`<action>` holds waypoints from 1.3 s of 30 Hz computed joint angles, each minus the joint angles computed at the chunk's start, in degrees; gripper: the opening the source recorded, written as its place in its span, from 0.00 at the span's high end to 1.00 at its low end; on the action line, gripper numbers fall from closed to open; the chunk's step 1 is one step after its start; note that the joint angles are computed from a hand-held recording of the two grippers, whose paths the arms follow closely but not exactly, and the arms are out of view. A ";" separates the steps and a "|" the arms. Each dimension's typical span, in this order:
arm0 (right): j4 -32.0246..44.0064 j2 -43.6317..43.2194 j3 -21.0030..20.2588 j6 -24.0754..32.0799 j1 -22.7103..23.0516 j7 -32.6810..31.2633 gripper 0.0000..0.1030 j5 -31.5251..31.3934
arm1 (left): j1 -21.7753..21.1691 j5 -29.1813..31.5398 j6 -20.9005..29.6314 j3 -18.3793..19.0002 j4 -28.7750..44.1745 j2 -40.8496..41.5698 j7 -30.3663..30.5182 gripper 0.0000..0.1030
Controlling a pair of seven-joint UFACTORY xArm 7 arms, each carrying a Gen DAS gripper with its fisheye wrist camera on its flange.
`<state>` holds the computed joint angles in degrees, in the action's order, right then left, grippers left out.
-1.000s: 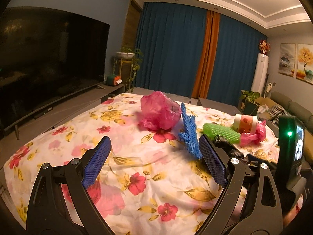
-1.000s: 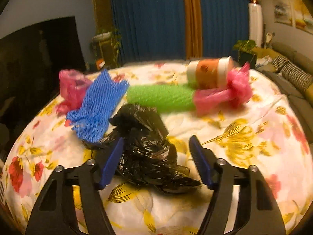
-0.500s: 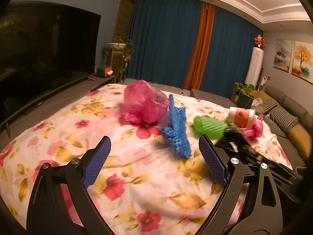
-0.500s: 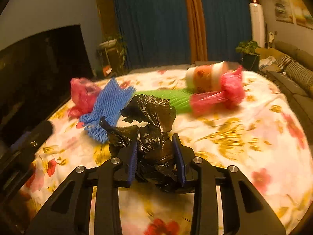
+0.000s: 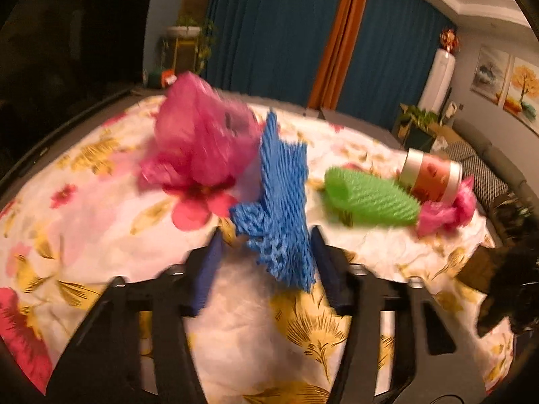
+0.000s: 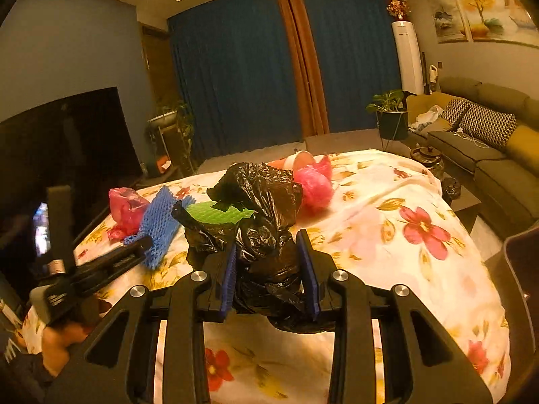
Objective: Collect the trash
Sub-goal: 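Grasp the black plastic bag with the right tool while the left tool grasps the blue mesh, then carry the blue mesh in the left tool and black bag in the right tool to the bin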
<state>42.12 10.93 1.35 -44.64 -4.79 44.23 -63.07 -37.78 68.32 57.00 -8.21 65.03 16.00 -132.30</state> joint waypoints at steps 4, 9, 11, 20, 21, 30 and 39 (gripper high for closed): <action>-0.66 -0.44 -0.38 -0.67 -0.49 -0.20 0.67 -0.03 | 0.03 1.18 -1.64 0.22 0.06 0.37 0.60 0.88; -1.66 -1.53 -1.27 -2.06 -1.51 0.58 0.67 -1.58 | -0.90 2.78 -0.59 -0.17 -0.38 -0.17 -1.04 0.99; -2.05 -2.02 -1.70 -2.60 -1.90 0.92 0.67 -2.28 | -2.02 3.72 1.54 -0.78 -0.04 -0.40 -1.31 0.99; -5.36 -5.18 -4.28 -5.97 -4.27 1.57 0.67 -6.08 | -9.88 4.42 13.51 -4.81 3.02 0.53 -3.96 0.99; -5.83 -5.61 -4.67 -6.37 -4.66 1.71 0.67 -6.65 | -11.17 4.24 15.41 -5.18 3.79 0.94 -4.23 0.99; -9.58 -8.08 -7.60 -9.73 -8.10 2.07 0.67 -11.07 | -18.38 3.51 24.86 -6.10 9.22 3.19 -3.28 0.99; -9.45 -8.55 -9.79 -12.27 -11.61 2.73 0.67 -14.50 | -21.06 4.76 24.94 -4.58 15.00 6.51 0.29 0.99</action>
